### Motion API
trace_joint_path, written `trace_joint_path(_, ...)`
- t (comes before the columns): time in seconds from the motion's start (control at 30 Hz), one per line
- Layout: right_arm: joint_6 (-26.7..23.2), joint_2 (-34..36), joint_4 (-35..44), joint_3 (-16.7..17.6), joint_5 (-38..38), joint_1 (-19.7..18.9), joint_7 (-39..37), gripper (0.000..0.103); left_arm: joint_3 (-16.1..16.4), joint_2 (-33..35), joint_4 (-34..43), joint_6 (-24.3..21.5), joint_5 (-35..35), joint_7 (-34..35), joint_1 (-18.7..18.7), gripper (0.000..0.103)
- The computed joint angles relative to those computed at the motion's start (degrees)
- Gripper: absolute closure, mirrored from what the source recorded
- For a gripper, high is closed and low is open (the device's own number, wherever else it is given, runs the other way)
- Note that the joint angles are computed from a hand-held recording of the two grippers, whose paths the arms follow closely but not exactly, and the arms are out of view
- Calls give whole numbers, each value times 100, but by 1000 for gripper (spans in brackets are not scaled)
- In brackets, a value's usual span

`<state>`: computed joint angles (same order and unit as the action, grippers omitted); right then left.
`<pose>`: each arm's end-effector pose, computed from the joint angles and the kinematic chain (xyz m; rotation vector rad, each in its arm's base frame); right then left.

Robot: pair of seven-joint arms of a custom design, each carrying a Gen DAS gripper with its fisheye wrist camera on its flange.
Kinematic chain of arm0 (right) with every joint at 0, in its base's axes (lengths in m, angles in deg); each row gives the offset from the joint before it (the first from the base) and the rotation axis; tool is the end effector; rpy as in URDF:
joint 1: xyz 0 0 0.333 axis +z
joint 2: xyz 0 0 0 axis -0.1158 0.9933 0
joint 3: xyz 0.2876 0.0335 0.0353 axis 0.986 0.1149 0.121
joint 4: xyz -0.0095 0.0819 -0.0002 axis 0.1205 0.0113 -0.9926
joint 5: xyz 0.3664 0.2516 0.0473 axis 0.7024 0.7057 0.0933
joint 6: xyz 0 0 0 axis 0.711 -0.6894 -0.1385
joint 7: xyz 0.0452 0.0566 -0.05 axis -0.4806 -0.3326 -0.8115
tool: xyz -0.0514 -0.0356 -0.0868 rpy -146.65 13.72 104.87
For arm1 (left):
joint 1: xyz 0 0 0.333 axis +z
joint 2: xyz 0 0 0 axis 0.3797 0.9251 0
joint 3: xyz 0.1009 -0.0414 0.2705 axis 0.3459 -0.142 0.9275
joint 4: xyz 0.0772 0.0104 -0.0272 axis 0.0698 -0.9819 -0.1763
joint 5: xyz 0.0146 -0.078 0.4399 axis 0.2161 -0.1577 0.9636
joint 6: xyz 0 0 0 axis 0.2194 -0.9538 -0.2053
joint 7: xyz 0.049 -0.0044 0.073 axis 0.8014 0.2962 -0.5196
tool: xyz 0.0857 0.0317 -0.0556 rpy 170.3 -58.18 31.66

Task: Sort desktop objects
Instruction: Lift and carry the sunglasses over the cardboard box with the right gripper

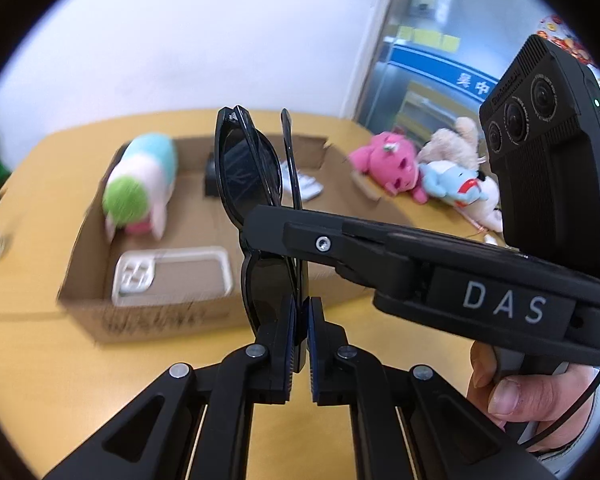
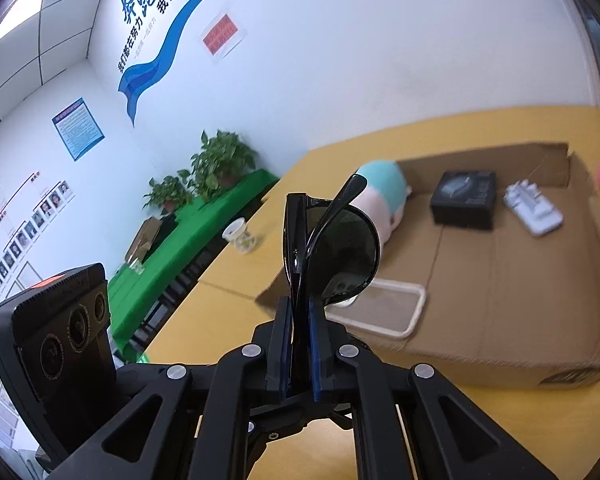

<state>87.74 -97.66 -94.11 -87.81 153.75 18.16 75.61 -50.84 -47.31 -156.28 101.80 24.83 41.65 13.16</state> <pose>0.4915 0.2575 0.4379 -1.9103 0.8514 0.2003 0.4054 -0.2934 0.4193 -1.8475 1.7418 -1.0026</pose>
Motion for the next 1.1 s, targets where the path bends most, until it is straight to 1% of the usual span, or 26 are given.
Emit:
trace_joint_path(0.03,23,-7,26,-16,-31,-28,14,97,47,164,142,95,28,77,43,98)
trace_joint_path(0.13,81,118,320,-46,-276,-133,229,97,349,611,580,268,-167,513,-117,98)
trace_joint_path(0.2,163,267,584,-33,-541,-212,412,97,527,992,946,354,-344,833,-198,98)
trace_joint_path(0.33,153,619,1084,-27,-956,-360,754,97,813,1402,1371,406,-854,1461,-463,98)
trace_joint_path(0.4,100,862,1386,-11,-1174,-450,961,97,1024,1687,1627,398,-1326,1967,-672,98)
trace_joint_path(0.43,43,1010,1551,-4,-1274,-501,1072,97,1008,1824,1781,335,-1524,2032,-647,98)
trace_joint_path(0.5,-46,1326,1871,26,-1481,-613,1303,97,1250,2159,2079,328,-2674,2950,-944,98)
trace_joint_path(0.53,-94,1516,2071,41,-1609,-677,1449,97,1225,2272,2202,293,-2936,3165,-936,98)
trace_joint_path(0.63,-145,1929,2467,129,-1902,-837,1672,97,1070,2676,2665,51,-2979,3283,-769,98)
trace_joint_path(0.7,-192,2221,2753,181,-2150,-933,1859,97,967,2971,2966,-89,-3177,3494,-661,98)
trace_joint_path(0.87,-265,2940,3355,305,-2694,-1130,2280,97,614,3645,3578,-450,-3983,4244,-314,98)
trace_joint_path(0.97,-372,3400,3717,359,-3013,-1241,2600,96,439,4068,3920,-706,-4341,4564,-143,98)
trace_joint_path(1.1,-423,3899,4057,379,-3578,-1278,3116,96,170,4630,4355,-1036,-4861,4958,110,98)
